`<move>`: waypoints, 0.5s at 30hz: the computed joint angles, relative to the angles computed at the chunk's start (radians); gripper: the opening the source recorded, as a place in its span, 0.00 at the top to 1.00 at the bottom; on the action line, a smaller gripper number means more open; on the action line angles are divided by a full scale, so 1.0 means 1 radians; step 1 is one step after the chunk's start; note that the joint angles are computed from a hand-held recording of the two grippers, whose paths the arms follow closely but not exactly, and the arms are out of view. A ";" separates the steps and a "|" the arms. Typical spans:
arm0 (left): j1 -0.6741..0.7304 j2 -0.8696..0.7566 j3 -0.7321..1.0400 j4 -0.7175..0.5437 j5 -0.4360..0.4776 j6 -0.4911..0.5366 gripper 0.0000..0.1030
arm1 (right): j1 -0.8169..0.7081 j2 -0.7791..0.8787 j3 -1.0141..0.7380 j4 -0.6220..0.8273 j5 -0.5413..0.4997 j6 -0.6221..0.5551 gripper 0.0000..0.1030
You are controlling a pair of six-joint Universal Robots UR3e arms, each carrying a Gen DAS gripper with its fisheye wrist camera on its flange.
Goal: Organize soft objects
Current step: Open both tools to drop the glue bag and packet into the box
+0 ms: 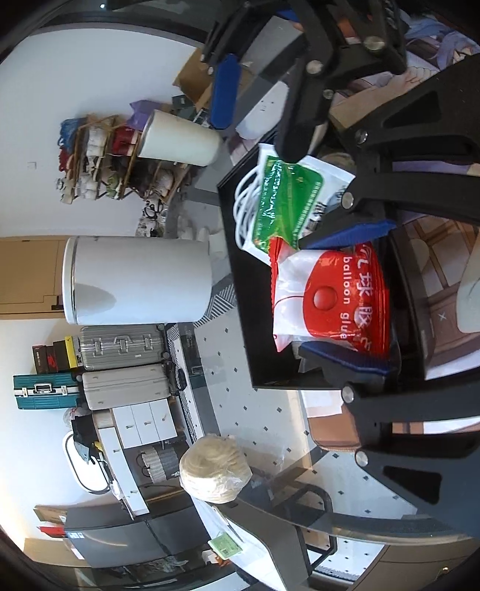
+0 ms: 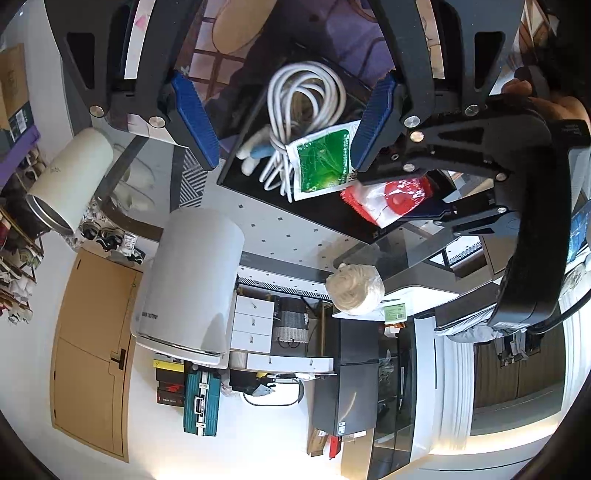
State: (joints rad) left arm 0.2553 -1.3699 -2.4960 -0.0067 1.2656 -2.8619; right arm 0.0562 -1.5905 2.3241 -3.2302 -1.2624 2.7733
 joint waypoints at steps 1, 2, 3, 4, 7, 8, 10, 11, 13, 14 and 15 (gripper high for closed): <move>-0.002 0.007 -0.002 -0.009 0.003 0.001 0.52 | -0.001 0.000 0.000 0.001 0.000 0.002 0.27; 0.004 0.025 -0.004 -0.031 -0.005 0.002 0.52 | -0.003 -0.001 0.001 0.002 0.002 0.002 0.27; 0.015 0.046 -0.009 -0.058 -0.023 0.005 0.51 | -0.004 -0.002 0.002 0.003 0.004 0.001 0.27; 0.023 0.063 -0.016 -0.072 -0.035 0.006 0.51 | -0.009 -0.002 0.006 -0.001 0.008 -0.002 0.27; 0.021 0.066 -0.030 -0.049 -0.030 -0.005 0.44 | -0.015 -0.009 0.011 0.000 0.013 -0.002 0.27; 0.022 0.061 -0.031 -0.042 -0.029 -0.012 0.40 | -0.016 -0.012 0.013 -0.001 0.013 -0.002 0.27; 0.036 0.067 -0.032 -0.051 -0.049 -0.021 0.37 | -0.023 -0.021 0.023 -0.003 0.019 -0.001 0.22; 0.038 0.076 -0.034 -0.057 -0.051 -0.027 0.29 | -0.031 -0.031 0.036 -0.010 0.027 -0.002 0.20; 0.042 0.098 -0.046 -0.056 -0.051 -0.027 0.20 | -0.045 -0.048 0.061 -0.029 0.038 -0.003 0.17; 0.052 0.119 -0.065 -0.043 -0.064 -0.025 0.17 | -0.052 -0.061 0.074 -0.031 0.043 -0.003 0.16; 0.064 0.148 -0.087 -0.032 -0.079 -0.022 0.10 | -0.060 -0.074 0.087 -0.034 0.049 -0.001 0.14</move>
State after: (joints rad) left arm 0.3194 -1.2219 -2.5832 -0.0383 1.1864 -2.8840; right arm -0.0036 -1.6644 2.4116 -3.2641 -1.2134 2.7720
